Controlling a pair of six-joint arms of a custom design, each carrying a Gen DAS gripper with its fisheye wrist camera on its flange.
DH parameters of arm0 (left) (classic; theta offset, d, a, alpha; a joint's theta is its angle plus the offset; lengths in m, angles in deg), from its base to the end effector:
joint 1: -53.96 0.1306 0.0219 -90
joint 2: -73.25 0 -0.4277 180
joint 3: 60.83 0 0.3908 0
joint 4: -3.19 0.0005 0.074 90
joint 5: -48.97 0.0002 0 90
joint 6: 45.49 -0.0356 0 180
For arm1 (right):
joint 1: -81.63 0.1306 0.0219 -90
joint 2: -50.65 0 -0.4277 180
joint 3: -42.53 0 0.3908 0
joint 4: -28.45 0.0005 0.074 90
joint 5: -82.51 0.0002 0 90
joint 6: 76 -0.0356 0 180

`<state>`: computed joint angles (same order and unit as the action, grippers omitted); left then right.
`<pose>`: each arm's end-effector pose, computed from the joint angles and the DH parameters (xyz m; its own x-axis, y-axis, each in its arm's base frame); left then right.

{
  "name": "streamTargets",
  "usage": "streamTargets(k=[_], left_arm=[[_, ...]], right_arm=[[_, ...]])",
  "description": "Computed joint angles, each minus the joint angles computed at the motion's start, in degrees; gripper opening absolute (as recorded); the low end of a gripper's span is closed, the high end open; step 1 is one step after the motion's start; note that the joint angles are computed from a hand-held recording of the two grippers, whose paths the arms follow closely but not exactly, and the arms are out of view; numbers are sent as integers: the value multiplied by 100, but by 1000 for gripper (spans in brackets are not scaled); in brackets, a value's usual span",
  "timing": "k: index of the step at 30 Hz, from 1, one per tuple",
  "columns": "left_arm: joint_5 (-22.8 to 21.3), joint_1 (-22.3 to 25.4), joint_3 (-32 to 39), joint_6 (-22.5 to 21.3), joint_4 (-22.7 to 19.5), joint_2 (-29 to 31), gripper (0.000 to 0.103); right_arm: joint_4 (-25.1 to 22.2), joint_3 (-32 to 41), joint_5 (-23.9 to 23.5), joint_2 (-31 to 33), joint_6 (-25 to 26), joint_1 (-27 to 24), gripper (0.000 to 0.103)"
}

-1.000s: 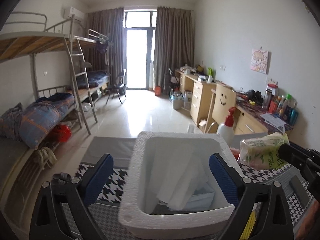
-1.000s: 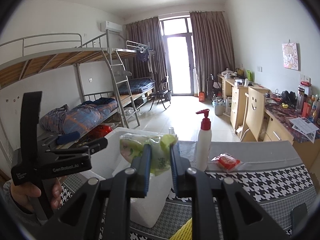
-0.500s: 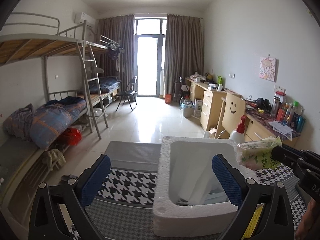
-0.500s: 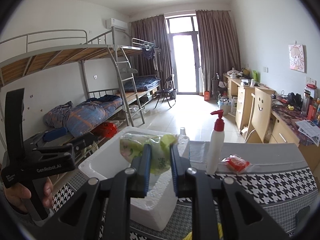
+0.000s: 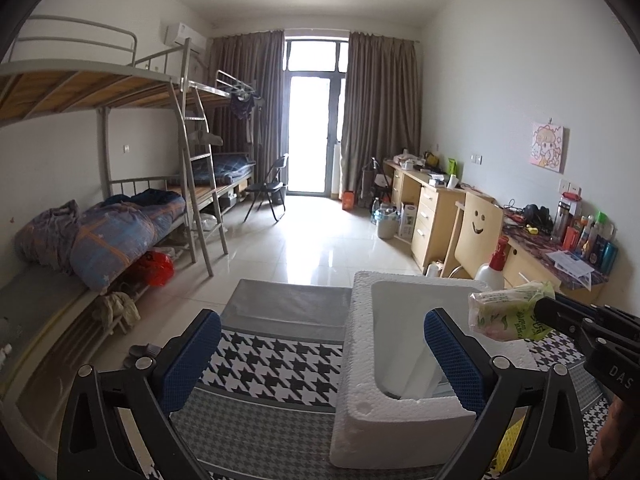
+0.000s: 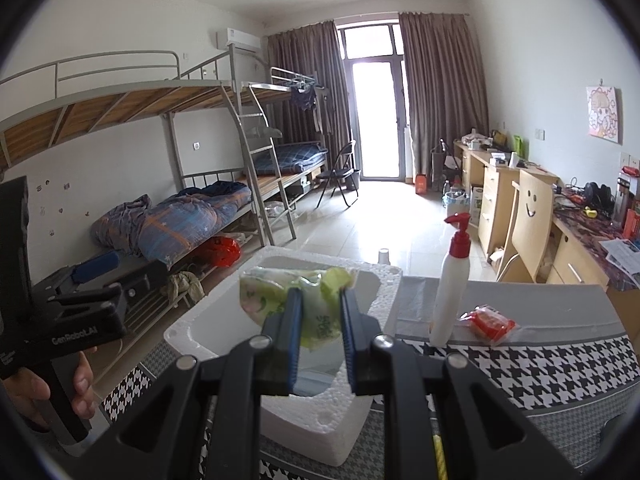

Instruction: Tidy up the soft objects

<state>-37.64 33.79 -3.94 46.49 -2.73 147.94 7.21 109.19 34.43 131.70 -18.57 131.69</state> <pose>0.3570 -0.1339 0.3794 -0.3910 0.1069 -0.9142 0.3817 0.9226 -0.0554 0.2853 0.3030 0.3973 -0.4346 0.1049 -0.8945 0.0143 0.9939 0.1096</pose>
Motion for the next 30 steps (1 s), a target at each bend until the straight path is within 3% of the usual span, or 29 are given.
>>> streamTargets(k=[30], left_arm=[[50, 389, -275, -29, 48, -172, 102]], right_arm=[[-330, 387, -485, 554, -253, -194, 22]])
